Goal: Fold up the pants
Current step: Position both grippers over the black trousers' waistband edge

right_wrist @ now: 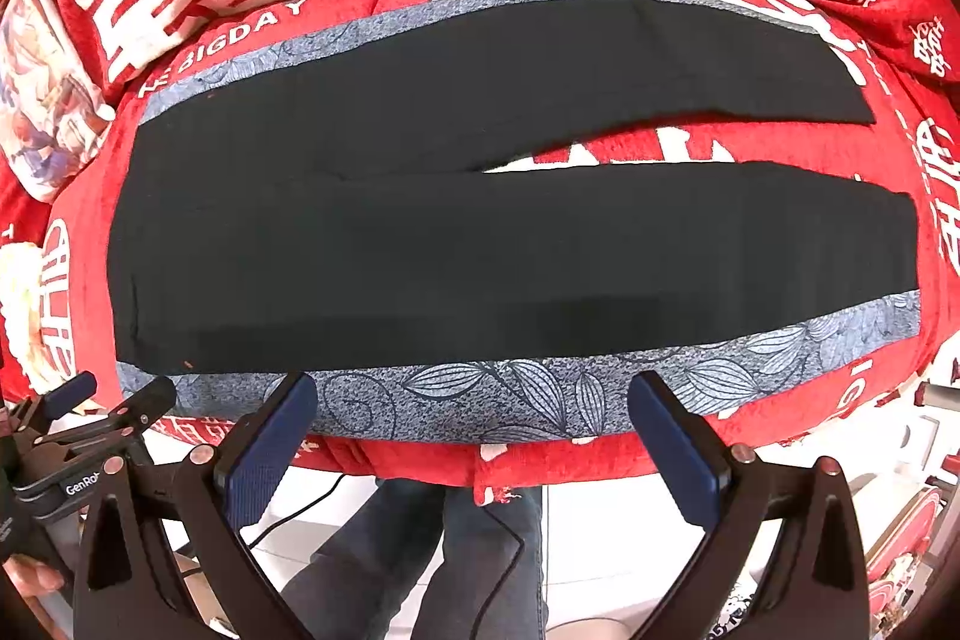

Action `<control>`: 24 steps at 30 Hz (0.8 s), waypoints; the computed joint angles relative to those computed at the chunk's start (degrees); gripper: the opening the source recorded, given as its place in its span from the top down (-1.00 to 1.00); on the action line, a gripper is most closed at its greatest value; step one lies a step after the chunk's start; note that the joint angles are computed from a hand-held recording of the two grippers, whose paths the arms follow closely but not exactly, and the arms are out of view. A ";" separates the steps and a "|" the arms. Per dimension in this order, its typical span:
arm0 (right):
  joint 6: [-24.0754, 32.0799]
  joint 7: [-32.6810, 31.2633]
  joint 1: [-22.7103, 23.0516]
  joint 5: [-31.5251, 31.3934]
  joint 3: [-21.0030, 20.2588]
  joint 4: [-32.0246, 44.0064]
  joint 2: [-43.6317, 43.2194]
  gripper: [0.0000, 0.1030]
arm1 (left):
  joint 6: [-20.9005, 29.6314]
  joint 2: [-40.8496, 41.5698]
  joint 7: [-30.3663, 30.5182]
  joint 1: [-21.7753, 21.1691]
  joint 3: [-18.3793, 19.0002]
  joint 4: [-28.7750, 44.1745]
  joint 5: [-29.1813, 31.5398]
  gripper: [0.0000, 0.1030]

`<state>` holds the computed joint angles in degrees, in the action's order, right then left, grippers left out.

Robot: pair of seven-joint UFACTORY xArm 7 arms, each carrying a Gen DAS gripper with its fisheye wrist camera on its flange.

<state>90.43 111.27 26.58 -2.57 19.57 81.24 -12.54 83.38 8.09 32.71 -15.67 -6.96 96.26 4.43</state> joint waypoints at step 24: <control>-0.06 0.61 0.01 0.06 0.11 -0.64 -0.41 -1.00 | -1.05 -0.66 0.26 0.05 -0.02 -1.45 0.20 -1.00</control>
<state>90.37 111.88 26.59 -2.51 19.68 80.60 -12.95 82.33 7.43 32.97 -15.62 -6.98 94.82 4.63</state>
